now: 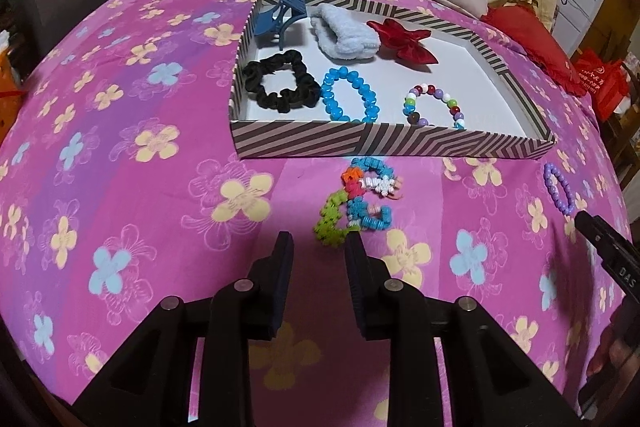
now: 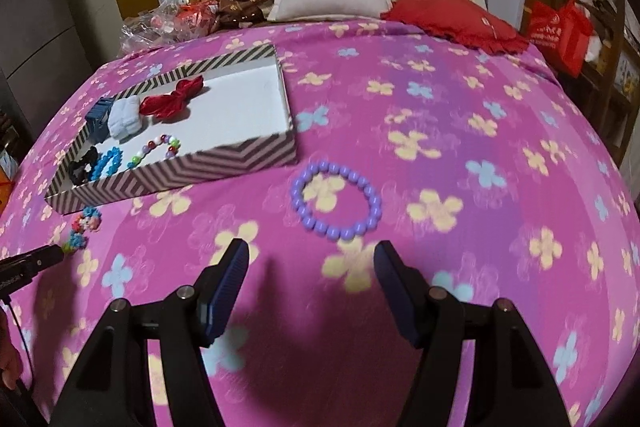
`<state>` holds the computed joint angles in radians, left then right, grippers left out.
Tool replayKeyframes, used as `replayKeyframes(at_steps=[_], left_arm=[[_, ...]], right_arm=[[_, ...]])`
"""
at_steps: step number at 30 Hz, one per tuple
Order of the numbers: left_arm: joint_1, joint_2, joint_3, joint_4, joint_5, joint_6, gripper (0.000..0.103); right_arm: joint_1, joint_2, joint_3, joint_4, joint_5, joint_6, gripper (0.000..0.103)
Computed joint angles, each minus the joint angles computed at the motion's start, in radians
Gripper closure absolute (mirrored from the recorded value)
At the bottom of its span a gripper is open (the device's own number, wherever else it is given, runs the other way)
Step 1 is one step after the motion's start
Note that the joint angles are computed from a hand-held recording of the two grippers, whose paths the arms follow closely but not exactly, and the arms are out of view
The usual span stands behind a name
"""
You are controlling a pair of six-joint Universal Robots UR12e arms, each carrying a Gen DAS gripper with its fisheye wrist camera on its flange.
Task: Organize jewelry
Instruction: 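Grasp the colourful beaded charm bracelet with the left tool while the right tool grasps the purple bead bracelet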
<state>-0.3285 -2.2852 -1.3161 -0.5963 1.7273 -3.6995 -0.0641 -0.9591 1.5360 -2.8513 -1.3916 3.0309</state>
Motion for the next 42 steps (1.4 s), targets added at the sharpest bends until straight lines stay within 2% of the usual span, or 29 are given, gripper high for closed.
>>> replayKeyframes(at_steps=[6, 11, 17, 18, 27, 30, 35, 42], left_arm=[[0.010, -0.010, 0.012, 0.019, -0.040, -0.015, 0.082], [0.009, -0.020, 0.029, 0.006, -0.044, -0.008, 0.082], [0.011, -0.031, 0.046, 0.001, -0.049, -0.012, 0.081], [0.012, -0.033, 0.048, 0.000, -0.048, -0.015, 0.081], [0.011, -0.048, 0.069, -0.004, -0.052, -0.004, 0.080], [0.017, -0.038, 0.045, 0.036, -0.090, -0.001, 0.080], [0.020, -0.022, 0.017, 0.081, -0.090, 0.029, 0.077], [0.023, -0.038, 0.048, 0.053, -0.090, 0.032, 0.073]], right_arm=[[0.003, 0.029, -0.038, -0.001, -0.008, -0.075, 0.035], [0.013, 0.049, -0.068, 0.028, -0.020, -0.145, 0.035], [0.025, 0.068, -0.094, 0.062, -0.040, -0.193, 0.052], [0.026, 0.071, -0.098, 0.067, -0.044, -0.196, 0.056], [0.015, 0.082, -0.109, 0.064, -0.009, -0.164, 0.067], [0.013, 0.079, -0.107, 0.070, -0.003, -0.167, 0.067], [0.008, 0.077, -0.103, 0.070, 0.015, -0.165, 0.067], [0.011, 0.079, -0.103, 0.062, 0.008, -0.166, 0.062]])
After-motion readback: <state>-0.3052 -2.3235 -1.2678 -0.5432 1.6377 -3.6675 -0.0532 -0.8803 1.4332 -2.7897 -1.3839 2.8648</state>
